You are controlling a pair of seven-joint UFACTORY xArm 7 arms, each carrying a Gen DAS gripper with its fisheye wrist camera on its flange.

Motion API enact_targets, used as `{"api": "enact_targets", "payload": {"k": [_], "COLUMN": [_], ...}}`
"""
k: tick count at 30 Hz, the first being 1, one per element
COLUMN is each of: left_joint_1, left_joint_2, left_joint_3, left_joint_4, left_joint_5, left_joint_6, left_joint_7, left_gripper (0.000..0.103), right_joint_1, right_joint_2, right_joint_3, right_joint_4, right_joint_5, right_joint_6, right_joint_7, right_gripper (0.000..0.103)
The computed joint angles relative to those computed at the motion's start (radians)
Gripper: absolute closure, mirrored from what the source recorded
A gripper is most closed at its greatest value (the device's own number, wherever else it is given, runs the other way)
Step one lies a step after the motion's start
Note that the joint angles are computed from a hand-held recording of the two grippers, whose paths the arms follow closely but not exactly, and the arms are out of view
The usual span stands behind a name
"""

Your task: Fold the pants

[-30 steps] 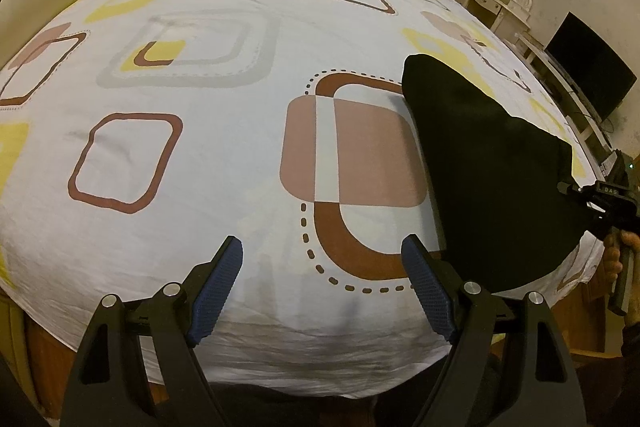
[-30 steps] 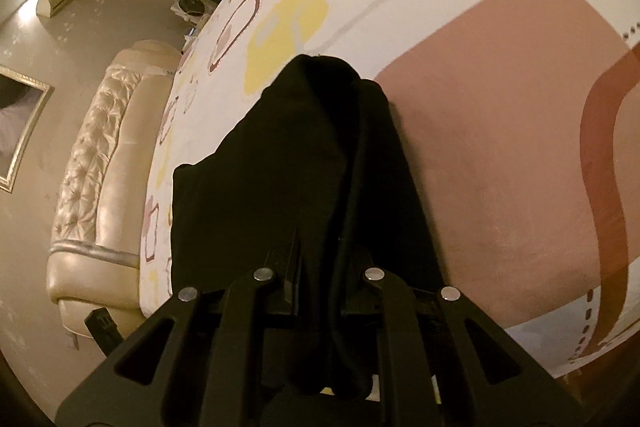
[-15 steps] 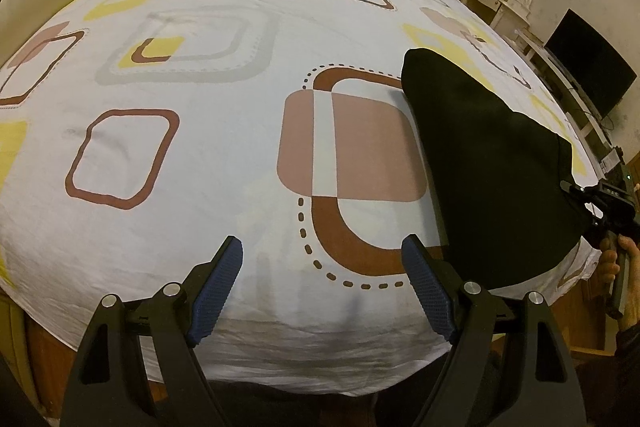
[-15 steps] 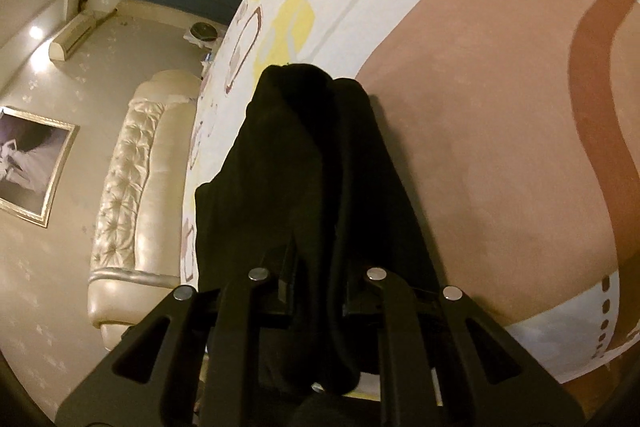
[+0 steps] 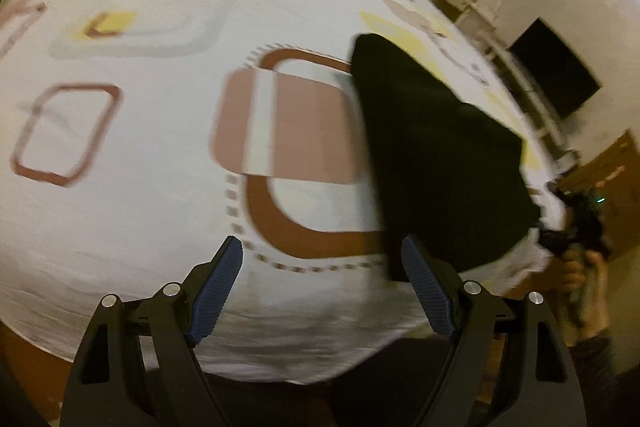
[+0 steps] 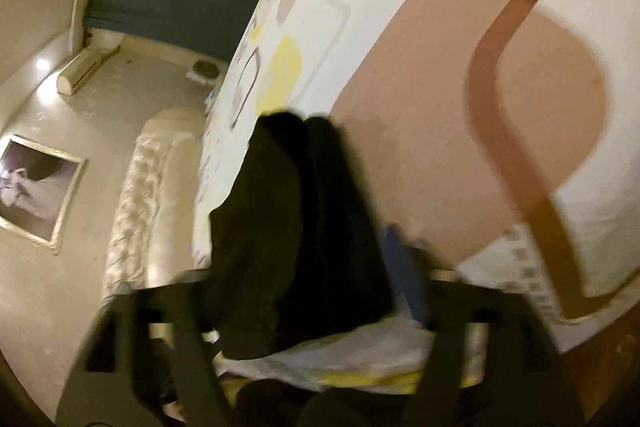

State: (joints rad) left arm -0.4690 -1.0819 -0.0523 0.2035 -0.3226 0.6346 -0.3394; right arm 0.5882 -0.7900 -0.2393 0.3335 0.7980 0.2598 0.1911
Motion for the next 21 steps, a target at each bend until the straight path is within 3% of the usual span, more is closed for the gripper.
{"api": "enact_targets", "payload": {"k": [5,9,14,21], "left_joint_1": [-0.101,-0.182,-0.324,-0.492], "left_joint_2": [0.075,0.162,0.268,0.344], "left_joint_3": [0.037,0.075,0.193,0.318], "left_joint_4": [-0.002,0.011,0.027,0.049], "left_joint_5": [-0.079,-0.134,-0.266,-0.395], "left_joint_6": [-0.119,-0.221,-0.341,-0.478], "left_joint_7": [0.043,0.086,0.165,0.29], "left_gripper": [0.018,0.018,0.018,0.018], "right_joint_1": [0.038,0.124,0.197,0.129], "right_joint_2": [-0.034,0.016,0.064,0.115], "right_joint_3": [-0.038,-0.096,-0.119,-0.039], "right_joint_4": [-0.031,-0.01,0.02,0.051], "right_joint_5": [0.034,0.09,0.181,0.237], "right_joint_6": [-0.005,-0.024,-0.031,0.014], "right_joint_7": [-0.032,-0.095,-0.192,-0.248], "right_gripper": [0.031,0.031,0.031,0.033]}}
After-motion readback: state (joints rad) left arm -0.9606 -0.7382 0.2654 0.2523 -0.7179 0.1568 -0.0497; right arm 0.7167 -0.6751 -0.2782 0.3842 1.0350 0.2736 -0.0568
